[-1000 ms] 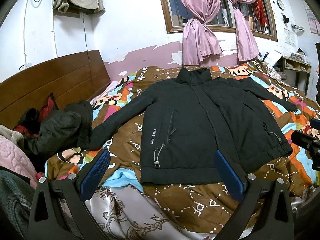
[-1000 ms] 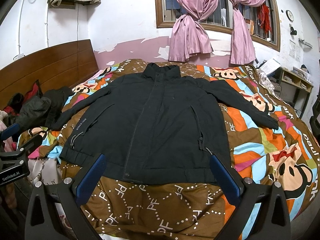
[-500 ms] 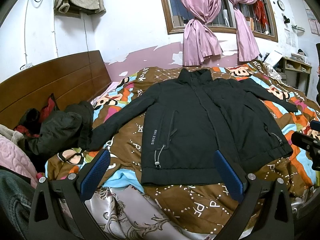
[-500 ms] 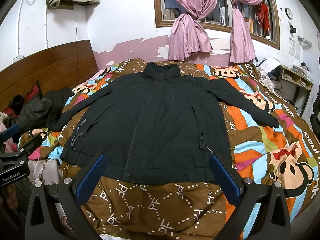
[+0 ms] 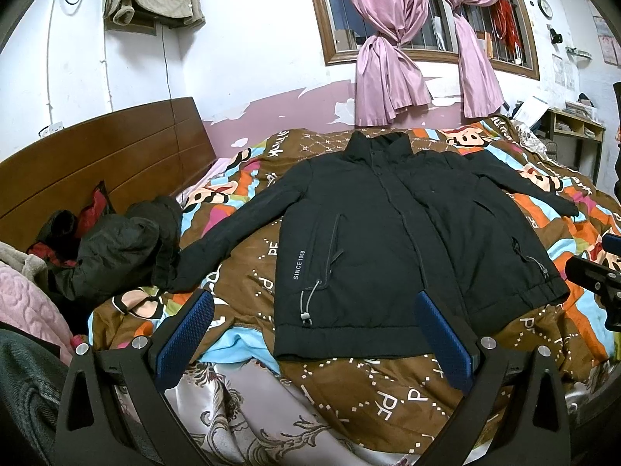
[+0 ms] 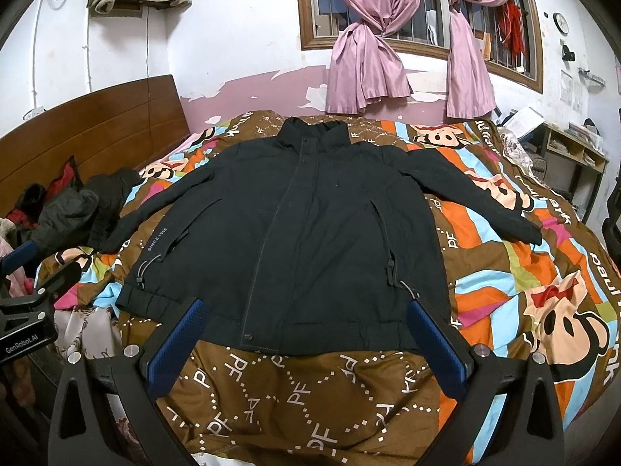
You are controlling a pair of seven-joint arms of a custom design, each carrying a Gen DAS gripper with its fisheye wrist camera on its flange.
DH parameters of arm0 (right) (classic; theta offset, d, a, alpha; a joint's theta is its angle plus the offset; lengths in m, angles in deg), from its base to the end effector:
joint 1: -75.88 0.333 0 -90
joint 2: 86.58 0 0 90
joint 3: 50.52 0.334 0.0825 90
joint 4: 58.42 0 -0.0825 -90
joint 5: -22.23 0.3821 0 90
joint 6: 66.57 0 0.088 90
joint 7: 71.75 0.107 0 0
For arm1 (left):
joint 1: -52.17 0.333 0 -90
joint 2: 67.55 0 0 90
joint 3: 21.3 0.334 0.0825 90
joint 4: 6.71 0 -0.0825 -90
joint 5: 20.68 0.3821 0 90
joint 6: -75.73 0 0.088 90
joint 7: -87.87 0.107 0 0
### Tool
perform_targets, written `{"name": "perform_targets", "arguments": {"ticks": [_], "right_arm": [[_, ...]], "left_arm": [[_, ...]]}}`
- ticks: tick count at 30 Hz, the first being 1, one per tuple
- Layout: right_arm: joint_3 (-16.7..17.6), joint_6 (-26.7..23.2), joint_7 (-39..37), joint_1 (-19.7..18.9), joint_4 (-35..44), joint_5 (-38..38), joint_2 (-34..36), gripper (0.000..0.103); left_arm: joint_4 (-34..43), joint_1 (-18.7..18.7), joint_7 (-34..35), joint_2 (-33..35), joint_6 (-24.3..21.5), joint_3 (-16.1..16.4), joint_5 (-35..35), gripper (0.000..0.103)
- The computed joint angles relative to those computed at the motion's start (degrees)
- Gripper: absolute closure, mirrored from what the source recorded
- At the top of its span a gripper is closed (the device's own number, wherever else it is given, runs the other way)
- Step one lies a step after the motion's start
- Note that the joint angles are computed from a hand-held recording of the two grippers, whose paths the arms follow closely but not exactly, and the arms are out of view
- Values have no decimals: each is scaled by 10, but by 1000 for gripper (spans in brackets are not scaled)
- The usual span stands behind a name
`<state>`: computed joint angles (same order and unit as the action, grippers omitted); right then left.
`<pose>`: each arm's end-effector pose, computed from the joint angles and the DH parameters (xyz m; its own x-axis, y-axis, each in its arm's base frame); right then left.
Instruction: Fold large clothes
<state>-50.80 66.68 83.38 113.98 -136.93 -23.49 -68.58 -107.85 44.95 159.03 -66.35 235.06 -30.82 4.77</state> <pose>0.5649 0.4233 0.6360 -0.0773 -0.9954 -0.0560 -0.5778 0.0905 -0.8112 0.5857 -0.1949 0.6757 -0.2044 -0.9671 -0.1517 -0.4796 0.2340 -0.8457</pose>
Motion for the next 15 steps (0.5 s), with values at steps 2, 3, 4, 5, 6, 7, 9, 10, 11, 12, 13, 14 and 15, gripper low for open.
{"name": "perform_targets", "arguments": {"ticks": [2, 3, 4, 5, 6, 7, 9, 10, 11, 12, 13, 14, 15], "right_arm": [[0, 2, 0, 0, -2, 1, -1, 0], [0, 2, 0, -1, -3, 0, -2, 0], [0, 1, 0, -1, -3, 1, -1, 0], [0, 0, 0, -1, -3, 0, -1, 0], [0, -1, -1, 0, -3, 1, -2, 0], [1, -1, -2, -1, -5, 1, -3, 0], [1, -3, -4, -1, -6, 1, -2, 0], [1, -3, -4, -1, -6, 0, -2, 0], [2, -4, -4, -1, -5, 0, -2, 0], [2, -3, -4, -1, -5, 1, -2, 0], [2, -4, -4, -1, -6, 0, -2, 0], [2, -4, -4, -1, -4, 1, -2, 0], [2, -5, -5, -2, -4, 3, -2, 0]], "left_arm": [[0, 0, -3, 0, 0, 0, 4, 2], [0, 0, -2, 0, 0, 0, 3, 2], [0, -1, -5, 0, 0, 0, 5, 2], [0, -1, -3, 0, -1, 0, 3, 2], [0, 0, -1, 0, -1, 0, 1, 2], [-1, -1, -4, 0, 0, 0, 5, 2], [0, 1, 4, 1, 1, 1, 0, 2], [-1, 0, 0, 2, 2, 1, 3, 2], [-1, 0, -1, 2, 1, 1, 3, 2], [0, 1, 3, 1, 1, 1, 0, 2], [0, 0, -2, 2, 1, 1, 4, 2], [0, 0, -2, 2, 1, 1, 4, 2], [0, 0, -2, 2, 0, 1, 5, 2]]}}
